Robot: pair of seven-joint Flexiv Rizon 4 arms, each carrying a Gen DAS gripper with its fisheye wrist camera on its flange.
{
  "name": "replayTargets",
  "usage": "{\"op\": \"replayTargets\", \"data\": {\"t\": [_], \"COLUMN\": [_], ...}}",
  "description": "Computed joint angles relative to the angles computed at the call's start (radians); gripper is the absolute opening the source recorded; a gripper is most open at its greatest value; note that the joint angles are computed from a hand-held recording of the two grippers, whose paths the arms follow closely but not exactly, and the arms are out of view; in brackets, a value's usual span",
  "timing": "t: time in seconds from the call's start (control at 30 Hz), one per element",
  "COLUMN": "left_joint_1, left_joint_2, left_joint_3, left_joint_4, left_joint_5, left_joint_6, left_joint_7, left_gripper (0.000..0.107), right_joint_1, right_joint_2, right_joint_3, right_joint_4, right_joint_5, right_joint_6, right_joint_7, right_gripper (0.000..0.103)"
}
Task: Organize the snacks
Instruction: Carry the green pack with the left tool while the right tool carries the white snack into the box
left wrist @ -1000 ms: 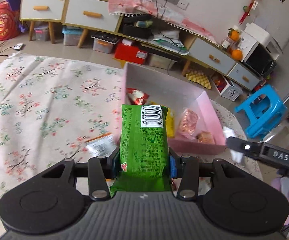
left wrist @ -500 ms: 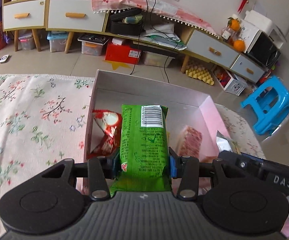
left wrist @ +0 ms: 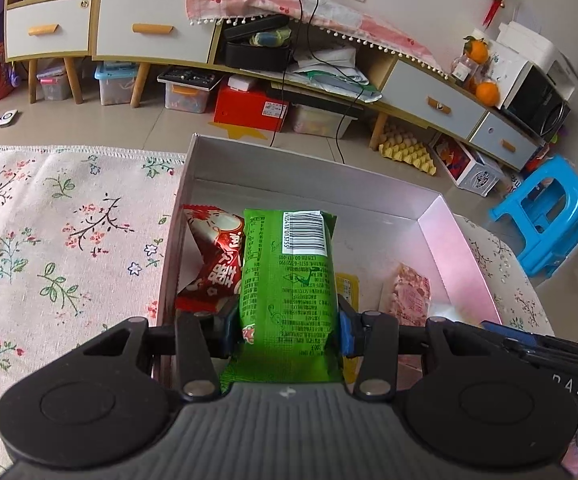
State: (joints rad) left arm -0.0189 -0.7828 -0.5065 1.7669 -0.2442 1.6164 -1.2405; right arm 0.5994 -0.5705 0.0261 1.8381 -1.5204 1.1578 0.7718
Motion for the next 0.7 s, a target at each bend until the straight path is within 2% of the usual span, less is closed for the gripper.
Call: {"op": "replayTargets", "data": {"t": [0.27,0.33,0.43,0.57,0.7], "left_joint_1": [0.002,0.016,0.025,0.029,0.081], "left_joint_2": [0.010,0.014,0.030,0.064,0.097], "left_joint_3": [-0.002,-0.018,-0.026,-0.024,-0.076], "left_joint_4": [0.007,0.015,0.036,0.069,0.124], "left_joint_5": [0.009,0.017,0.026,0.034,0.048], "left_joint_6": [0.016,0.018,0.026,0.034,0.061], "left_joint_7": [-0.002,0.003,0.005,-0.006,-0.018], "left_gripper": [0.045,0.050,0.058,0.060,0.065], "right_joint_1": [-0.005,-0.014,-0.025,-0.036,-0.042], "right_joint_2": [0.006,0.011,0.025,0.052,0.085], "right_joint_3": [-0.002,0.002,0.009,0.027,0.049], "right_joint_4": [-0.003,-0.001,0.006,0.025,0.048], "right_joint_5": [-0.033,-0.047,-0.076,-0.091,-0.100], "right_joint_6": [0.004,0.015,0.024,0.013,0.002], "right_joint_7": [0.025,0.039,0.072,0.102,0.136], "right_gripper": [0.052,0.052,0.063,0.063,0.064]}}
